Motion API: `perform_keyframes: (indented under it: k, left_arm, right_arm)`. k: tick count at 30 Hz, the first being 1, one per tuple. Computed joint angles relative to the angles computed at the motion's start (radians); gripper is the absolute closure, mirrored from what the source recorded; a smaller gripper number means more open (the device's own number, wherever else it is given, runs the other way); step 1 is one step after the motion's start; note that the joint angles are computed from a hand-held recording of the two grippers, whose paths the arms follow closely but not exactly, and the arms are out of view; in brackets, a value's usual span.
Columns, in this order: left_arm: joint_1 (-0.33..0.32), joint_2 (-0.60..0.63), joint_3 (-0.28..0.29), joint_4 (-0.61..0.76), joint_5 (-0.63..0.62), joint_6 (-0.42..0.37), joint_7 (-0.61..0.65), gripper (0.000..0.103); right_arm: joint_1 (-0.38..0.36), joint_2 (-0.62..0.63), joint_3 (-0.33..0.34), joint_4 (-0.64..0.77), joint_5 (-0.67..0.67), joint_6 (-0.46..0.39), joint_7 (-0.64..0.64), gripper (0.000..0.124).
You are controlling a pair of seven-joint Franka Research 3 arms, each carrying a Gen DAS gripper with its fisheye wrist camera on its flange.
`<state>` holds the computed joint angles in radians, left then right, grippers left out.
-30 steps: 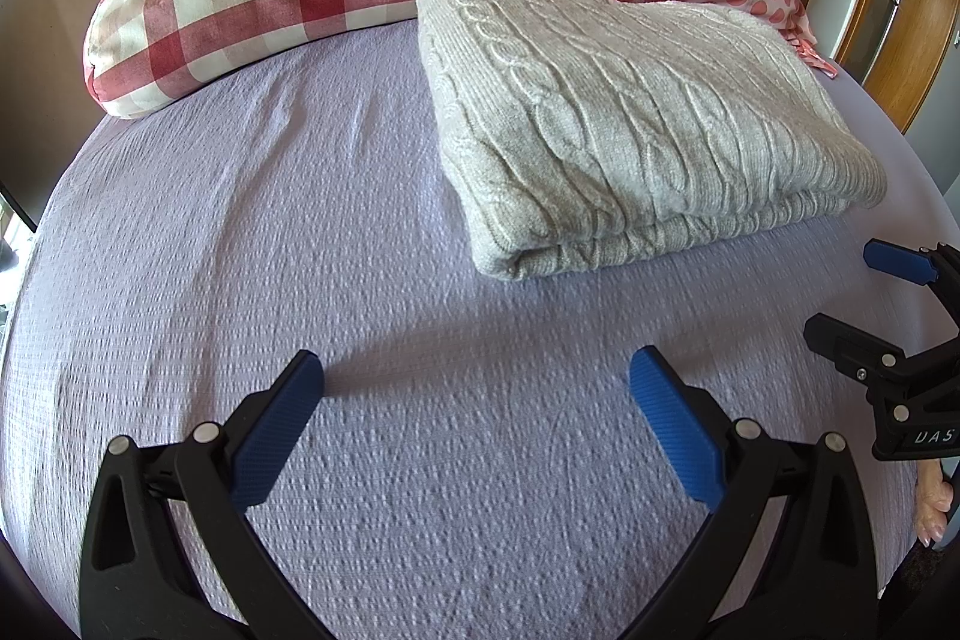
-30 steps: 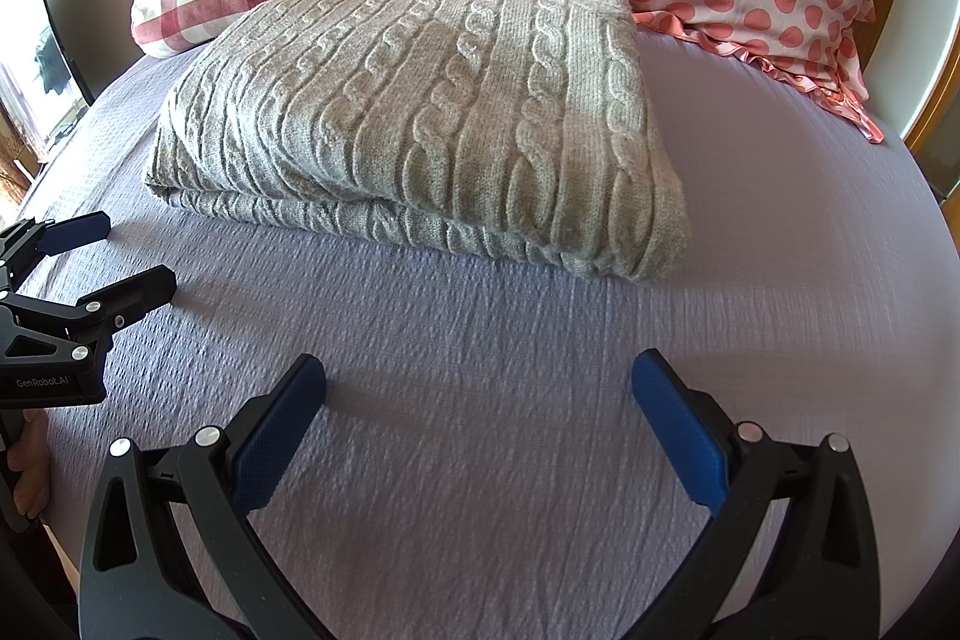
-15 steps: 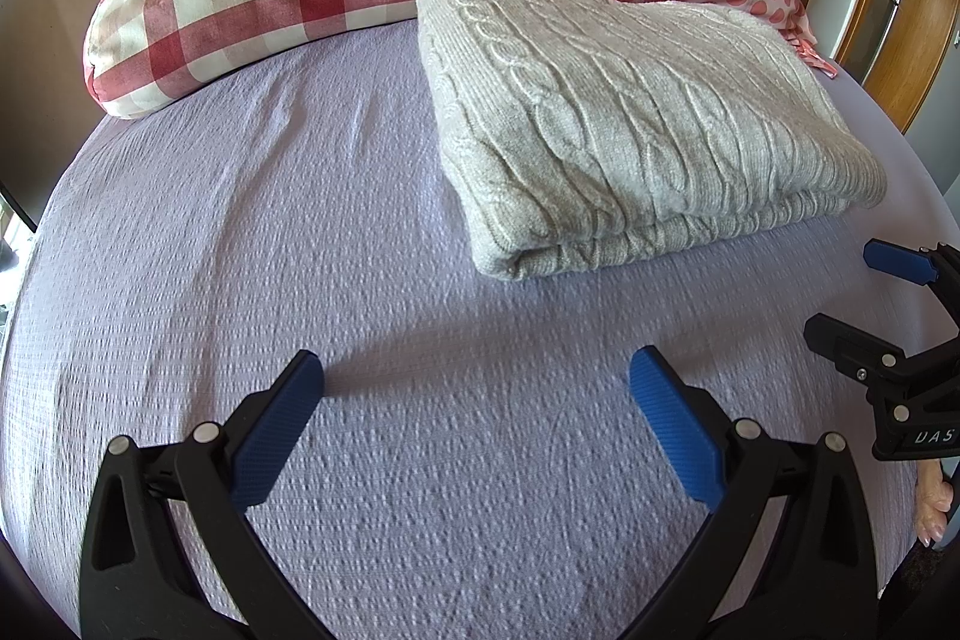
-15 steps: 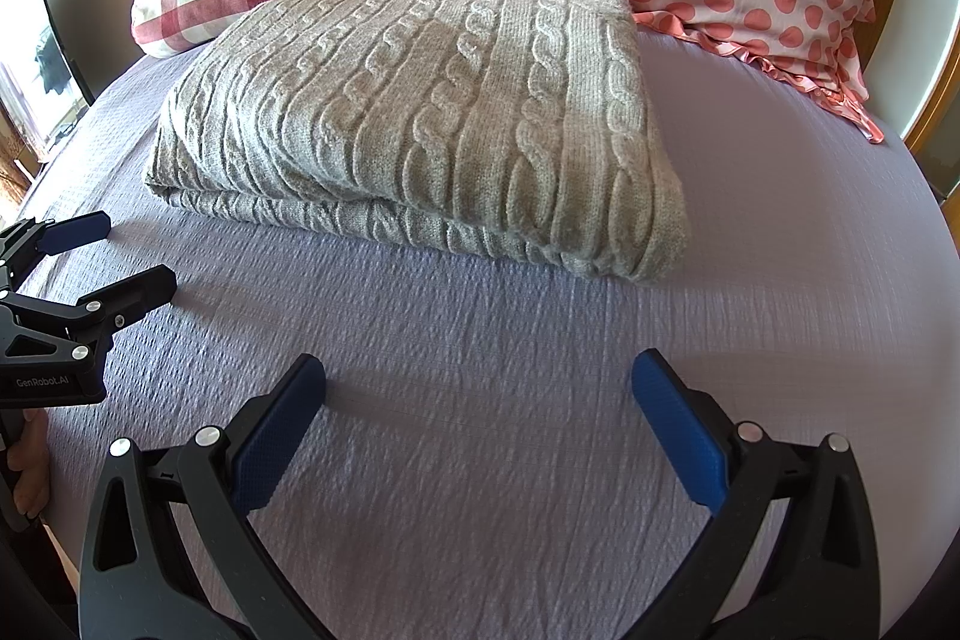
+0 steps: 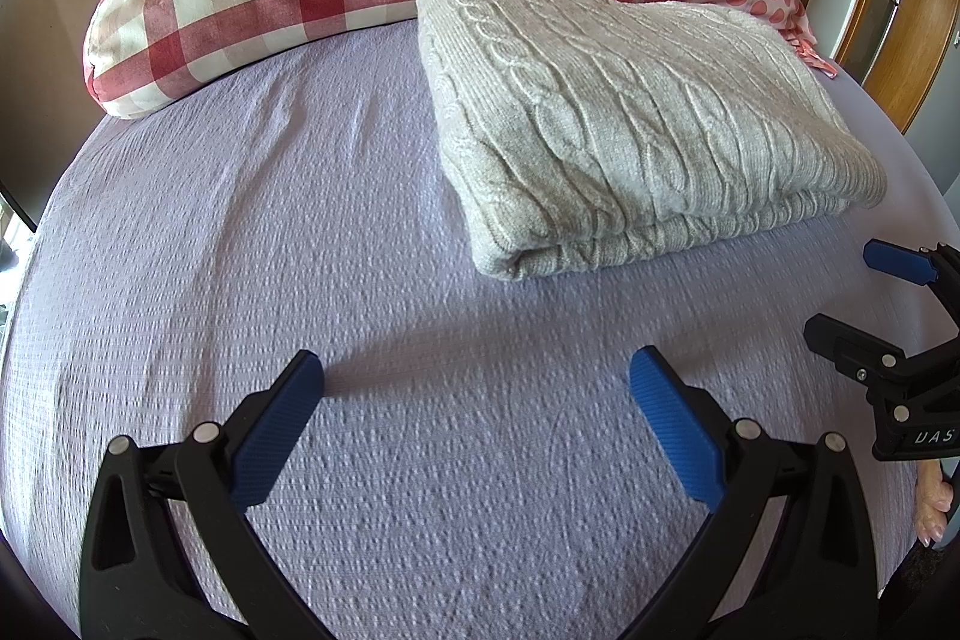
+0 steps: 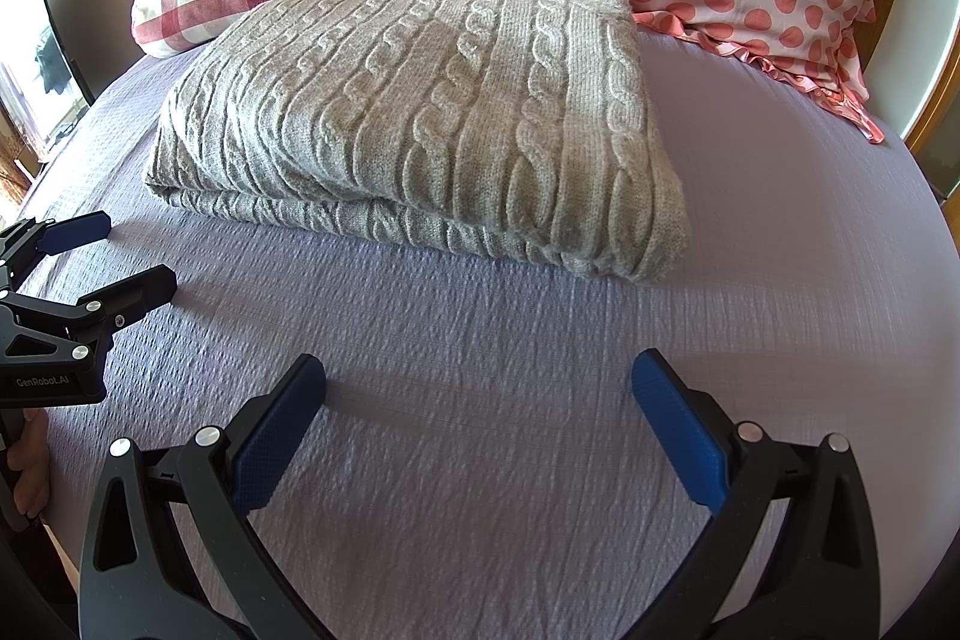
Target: Fold small clothes
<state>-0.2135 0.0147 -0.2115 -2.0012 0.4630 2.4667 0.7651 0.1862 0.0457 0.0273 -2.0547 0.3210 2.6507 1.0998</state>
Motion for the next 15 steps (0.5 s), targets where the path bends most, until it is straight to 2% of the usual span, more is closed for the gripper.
perform_keyframes:
  k: [15]
  left_arm:
    - [0.002, 0.013, 0.003, 0.029, -0.072, -0.034, 0.082, 0.002]
  right_arm:
    - [0.001, 0.001, 0.000, 0.001, 0.000, 0.001, 0.000, 0.022]
